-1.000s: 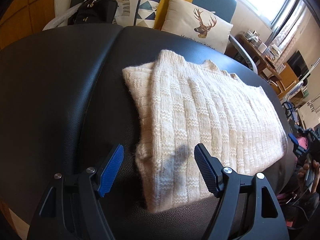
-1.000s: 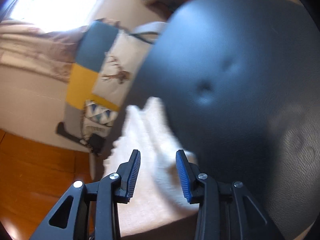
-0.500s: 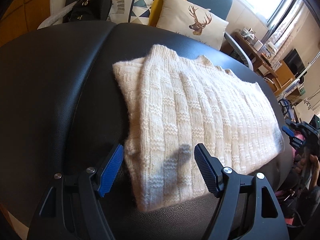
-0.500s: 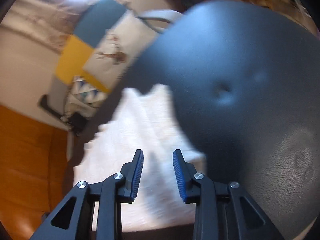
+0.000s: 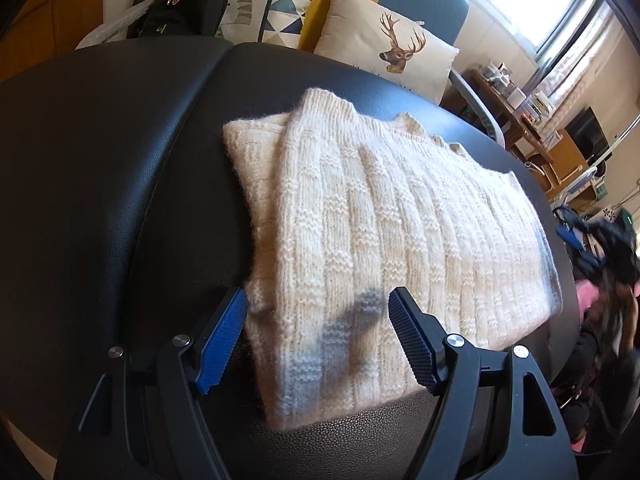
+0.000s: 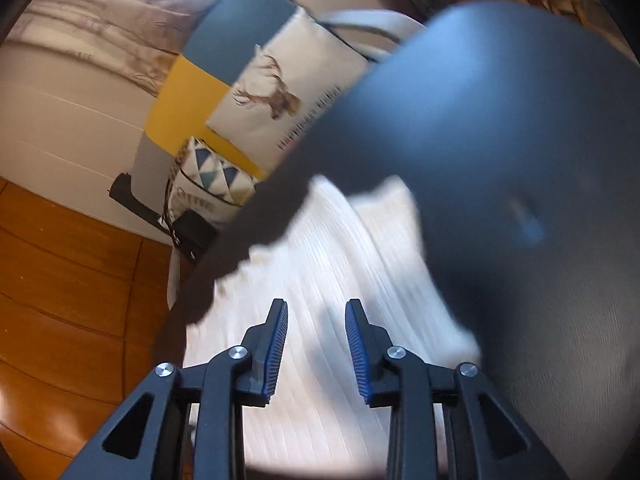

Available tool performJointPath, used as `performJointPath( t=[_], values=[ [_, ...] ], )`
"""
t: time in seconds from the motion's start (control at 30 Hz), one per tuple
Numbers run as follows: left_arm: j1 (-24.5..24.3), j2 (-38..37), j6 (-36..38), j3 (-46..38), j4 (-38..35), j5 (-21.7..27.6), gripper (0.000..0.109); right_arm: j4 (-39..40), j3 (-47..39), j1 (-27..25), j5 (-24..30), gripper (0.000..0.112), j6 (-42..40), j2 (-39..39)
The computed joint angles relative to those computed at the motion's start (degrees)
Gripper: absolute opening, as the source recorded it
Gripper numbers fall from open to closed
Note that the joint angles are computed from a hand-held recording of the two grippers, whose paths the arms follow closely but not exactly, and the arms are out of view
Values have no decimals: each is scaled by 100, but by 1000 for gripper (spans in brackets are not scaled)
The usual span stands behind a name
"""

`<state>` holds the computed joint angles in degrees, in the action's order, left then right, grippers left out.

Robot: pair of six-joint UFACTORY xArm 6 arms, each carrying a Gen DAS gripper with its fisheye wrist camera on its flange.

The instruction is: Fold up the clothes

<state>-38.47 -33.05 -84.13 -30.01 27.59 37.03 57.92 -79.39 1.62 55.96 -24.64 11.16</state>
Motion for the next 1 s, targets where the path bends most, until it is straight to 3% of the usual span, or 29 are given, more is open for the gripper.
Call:
performJointPath(
  t=[0.07, 0.13, 0.2, 0.3, 0.4, 0.53, 0.63, 0.8, 1.0],
  values=[
    [-12, 1, -35, -6, 19, 4, 76, -444, -482, 141, -44, 31, 451, 424],
    [-17, -15, -47, -3, 43, -1, 76, -1421, -792, 284, -278, 30, 1148, 770],
    [-17, -26, -7, 1, 17, 2, 76, -1764, -992, 353, -295, 24, 1463, 986],
    [-29, -18, 93, -38, -12, 91, 76, -1603, -812, 340, -494, 29, 1374, 750],
    [-69, -80, 81, -86, 68, 306, 76, -928, -680, 489, -469, 29, 700, 477],
    [-239, -529, -94, 35, 319, 930, 76, -66, -608, 706, 359, 29, -61, 352],
    [-360, -1004, -13, 304, 366, 1240, 76, -24, -247, 911, 598, 29, -163, 156],
    [-468, -1760, 216, 978, 266, 747, 76, 289, 606, 1026, 580, 29, -355, -201],
    [-163, -1810, 1108, 1457, -146, -936, 76, 504, 875, 1032, 497, 28, -375, -233]
  ],
)
